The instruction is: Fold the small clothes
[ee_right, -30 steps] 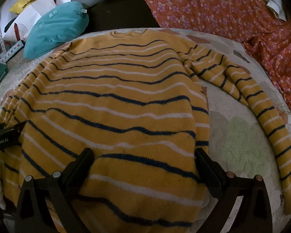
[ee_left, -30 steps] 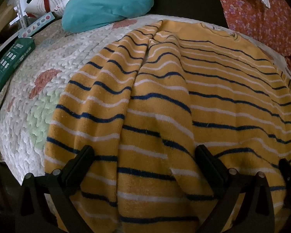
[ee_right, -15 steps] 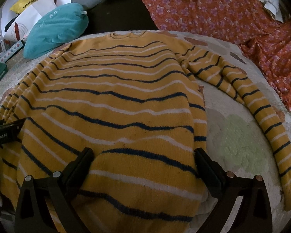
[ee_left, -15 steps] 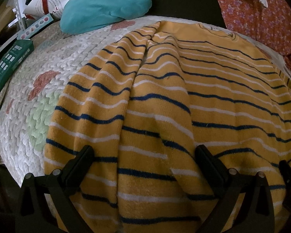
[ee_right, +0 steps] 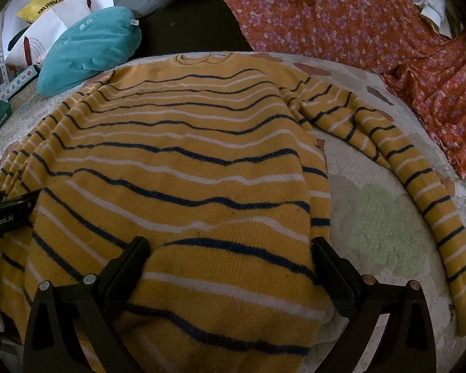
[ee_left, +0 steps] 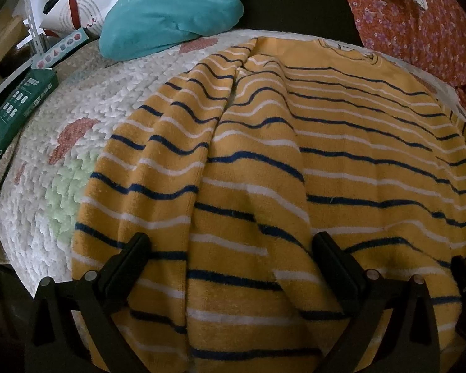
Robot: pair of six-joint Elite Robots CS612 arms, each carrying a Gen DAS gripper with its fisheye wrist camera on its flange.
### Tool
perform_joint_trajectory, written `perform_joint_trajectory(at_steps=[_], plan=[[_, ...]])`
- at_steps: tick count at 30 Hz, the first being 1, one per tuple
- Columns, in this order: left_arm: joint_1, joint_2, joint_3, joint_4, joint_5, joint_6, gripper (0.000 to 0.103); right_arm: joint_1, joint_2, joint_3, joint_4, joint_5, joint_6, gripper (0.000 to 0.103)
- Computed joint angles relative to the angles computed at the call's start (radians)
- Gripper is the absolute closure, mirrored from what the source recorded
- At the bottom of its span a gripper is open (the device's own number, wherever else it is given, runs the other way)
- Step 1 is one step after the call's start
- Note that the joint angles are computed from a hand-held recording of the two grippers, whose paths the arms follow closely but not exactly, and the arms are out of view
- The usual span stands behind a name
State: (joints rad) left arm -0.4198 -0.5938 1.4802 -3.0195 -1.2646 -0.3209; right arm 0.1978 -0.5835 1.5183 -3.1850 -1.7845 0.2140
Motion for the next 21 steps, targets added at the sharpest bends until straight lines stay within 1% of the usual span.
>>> perform_joint_trajectory(at_steps=[21], plan=[[0.001, 0.000, 0.003, -0.004, -0.002, 0.003, 0.000, 0.000, -0.002, 0.001, 0.011, 0.002, 0.002, 0.000]])
